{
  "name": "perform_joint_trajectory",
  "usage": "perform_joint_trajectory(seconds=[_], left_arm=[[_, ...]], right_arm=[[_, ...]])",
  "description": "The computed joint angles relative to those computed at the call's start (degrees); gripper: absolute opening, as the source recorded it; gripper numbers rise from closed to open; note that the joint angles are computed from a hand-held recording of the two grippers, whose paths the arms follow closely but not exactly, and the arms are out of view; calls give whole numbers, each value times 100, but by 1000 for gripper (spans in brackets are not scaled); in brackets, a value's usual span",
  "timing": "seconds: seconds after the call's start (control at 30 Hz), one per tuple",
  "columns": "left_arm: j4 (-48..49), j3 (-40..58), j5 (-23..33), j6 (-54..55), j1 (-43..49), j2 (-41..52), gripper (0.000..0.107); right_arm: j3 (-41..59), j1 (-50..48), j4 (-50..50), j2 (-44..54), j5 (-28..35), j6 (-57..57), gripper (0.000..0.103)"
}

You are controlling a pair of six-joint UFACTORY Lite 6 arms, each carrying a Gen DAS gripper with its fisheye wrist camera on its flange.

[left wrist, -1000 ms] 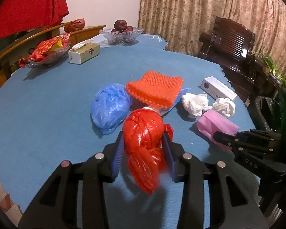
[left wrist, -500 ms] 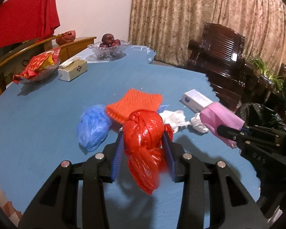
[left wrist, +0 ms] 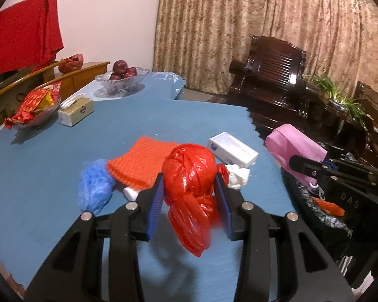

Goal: Collect trash
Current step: 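Carry the red bag and pink mask over the black trash bin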

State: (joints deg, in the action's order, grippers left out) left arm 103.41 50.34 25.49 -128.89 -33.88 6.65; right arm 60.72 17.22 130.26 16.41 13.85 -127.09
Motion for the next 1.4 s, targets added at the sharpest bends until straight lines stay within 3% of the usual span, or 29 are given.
perform_joint_trajectory(seconds=[0.67,1.03,1.4], left_arm=[[-526,1369,86,622,-871,824,38],[-979,2710,30,1241,-1294,1789,38],[-2049,4697,-316,2733,-1578,3190,38]], right_arm=[[-950,-1174,-637,-1259,215,377,13],[-1217,-2265,-1544,-1624,461,951,13],[-1310,-3534,-2104,-1637,848,1148,13]])
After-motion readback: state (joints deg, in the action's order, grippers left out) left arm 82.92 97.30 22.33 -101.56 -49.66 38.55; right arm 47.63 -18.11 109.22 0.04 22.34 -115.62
